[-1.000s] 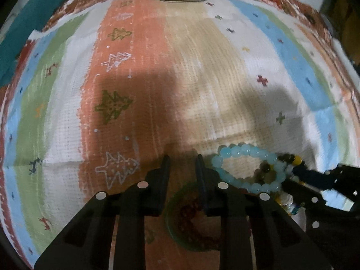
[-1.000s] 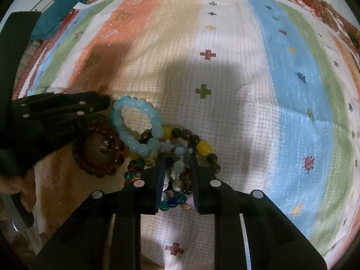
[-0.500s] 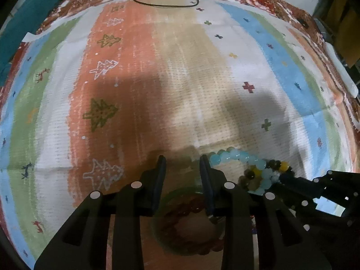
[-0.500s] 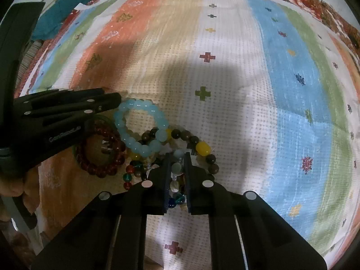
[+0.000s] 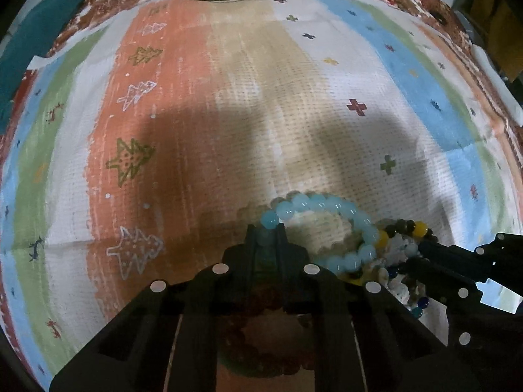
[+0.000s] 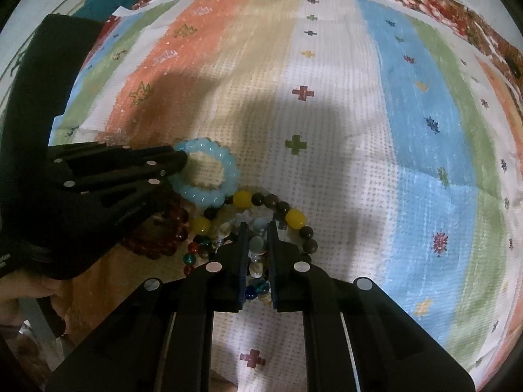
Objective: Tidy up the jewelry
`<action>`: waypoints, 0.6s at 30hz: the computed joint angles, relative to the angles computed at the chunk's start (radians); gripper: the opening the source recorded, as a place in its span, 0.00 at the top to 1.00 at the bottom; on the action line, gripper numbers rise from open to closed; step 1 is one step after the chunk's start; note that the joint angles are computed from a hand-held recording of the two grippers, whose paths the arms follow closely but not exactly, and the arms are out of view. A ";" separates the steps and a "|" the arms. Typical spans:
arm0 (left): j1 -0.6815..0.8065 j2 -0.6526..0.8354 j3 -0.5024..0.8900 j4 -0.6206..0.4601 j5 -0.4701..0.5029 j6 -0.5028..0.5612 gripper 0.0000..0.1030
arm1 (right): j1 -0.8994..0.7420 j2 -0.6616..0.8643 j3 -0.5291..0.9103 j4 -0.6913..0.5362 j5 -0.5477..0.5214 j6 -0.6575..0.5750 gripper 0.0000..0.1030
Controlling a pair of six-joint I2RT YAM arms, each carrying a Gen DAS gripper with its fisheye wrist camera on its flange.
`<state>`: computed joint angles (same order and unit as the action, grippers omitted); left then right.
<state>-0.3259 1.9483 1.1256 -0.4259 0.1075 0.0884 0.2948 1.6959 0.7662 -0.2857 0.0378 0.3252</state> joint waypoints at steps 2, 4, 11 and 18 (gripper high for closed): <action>0.001 -0.017 -0.010 0.004 -0.017 -0.003 0.90 | 0.005 -0.016 -0.005 -0.003 0.004 0.000 0.88; 0.005 -0.042 -0.025 0.012 -0.023 -0.008 0.90 | 0.010 -0.039 -0.010 -0.009 0.009 -0.002 0.88; 0.036 -0.194 -0.084 -0.026 0.012 -0.008 0.90 | 0.045 -0.163 -0.028 -0.042 0.028 0.018 0.88; 0.041 -0.272 -0.101 -0.048 0.029 -0.036 0.90 | 0.080 -0.220 -0.026 -0.066 0.081 0.030 0.88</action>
